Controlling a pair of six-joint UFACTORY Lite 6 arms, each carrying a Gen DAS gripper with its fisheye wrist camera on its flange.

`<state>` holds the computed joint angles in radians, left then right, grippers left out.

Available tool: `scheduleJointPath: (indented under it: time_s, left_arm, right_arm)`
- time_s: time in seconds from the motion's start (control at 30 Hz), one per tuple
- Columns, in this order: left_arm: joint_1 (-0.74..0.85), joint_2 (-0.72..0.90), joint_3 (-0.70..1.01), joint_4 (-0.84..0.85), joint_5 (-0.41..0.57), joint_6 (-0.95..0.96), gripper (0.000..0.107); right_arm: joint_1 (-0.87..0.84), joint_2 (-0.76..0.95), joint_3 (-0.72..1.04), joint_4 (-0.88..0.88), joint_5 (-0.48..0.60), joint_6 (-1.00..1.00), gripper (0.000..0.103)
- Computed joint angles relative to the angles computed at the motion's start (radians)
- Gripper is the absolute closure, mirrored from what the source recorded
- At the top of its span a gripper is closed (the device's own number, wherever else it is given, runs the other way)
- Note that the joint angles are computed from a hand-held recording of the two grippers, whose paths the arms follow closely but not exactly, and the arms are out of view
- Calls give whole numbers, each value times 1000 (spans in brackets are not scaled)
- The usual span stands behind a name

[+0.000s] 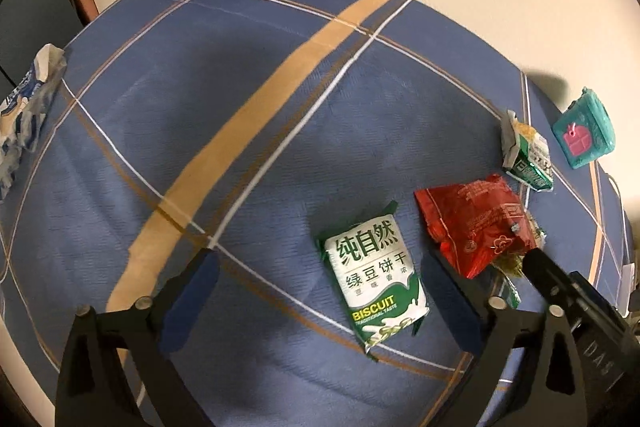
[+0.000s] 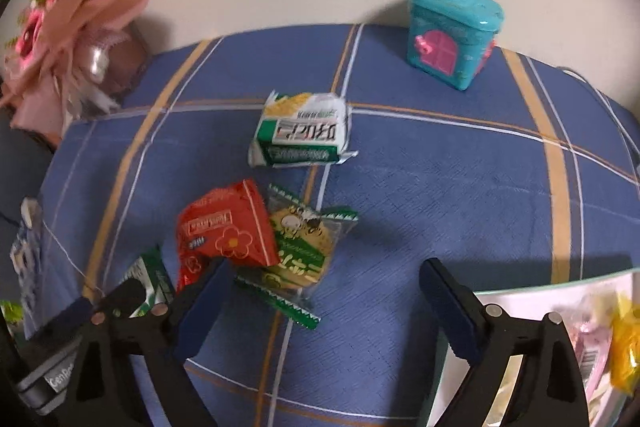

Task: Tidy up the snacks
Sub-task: 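Grasp the green-wrapped round cookie with the right gripper while the left grasps the green biscuit pack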

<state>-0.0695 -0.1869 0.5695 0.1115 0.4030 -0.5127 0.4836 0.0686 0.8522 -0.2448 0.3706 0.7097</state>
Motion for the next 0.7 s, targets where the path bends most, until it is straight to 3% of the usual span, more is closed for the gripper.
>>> scheduleJointPath:
  time_s: [0.07, 0.23, 0.47, 0.5, 0.57, 0.63, 0.7]
  left_arm:
    - [-1, 36, 11, -3, -21, -2, 16]
    - [-5, 102, 37, 10, -55, -12, 17]
    - [-22, 165, 63, 100, -71, -95, 24]
    - [-27, 168, 66, 120, -72, -112, 27]
    - [-46, 167, 70, 208, -60, -200, 46]
    - [-61, 163, 73, 265, -45, -259, 59]
    - [-50, 154, 73, 227, -48, -216, 62]
  right_arm:
    - [-2, 23, 3, 27, -12, -29, 12]
    - [-6, 81, 26, -13, -35, 4, 16]
    - [10, 167, 91, 28, -55, -14, 33]
    - [14, 169, 91, 40, -60, -22, 40]
    - [29, 186, 111, 35, -60, -13, 47]
    - [40, 186, 116, 23, -54, 3, 49]
    - [39, 175, 106, 44, -57, -6, 50]
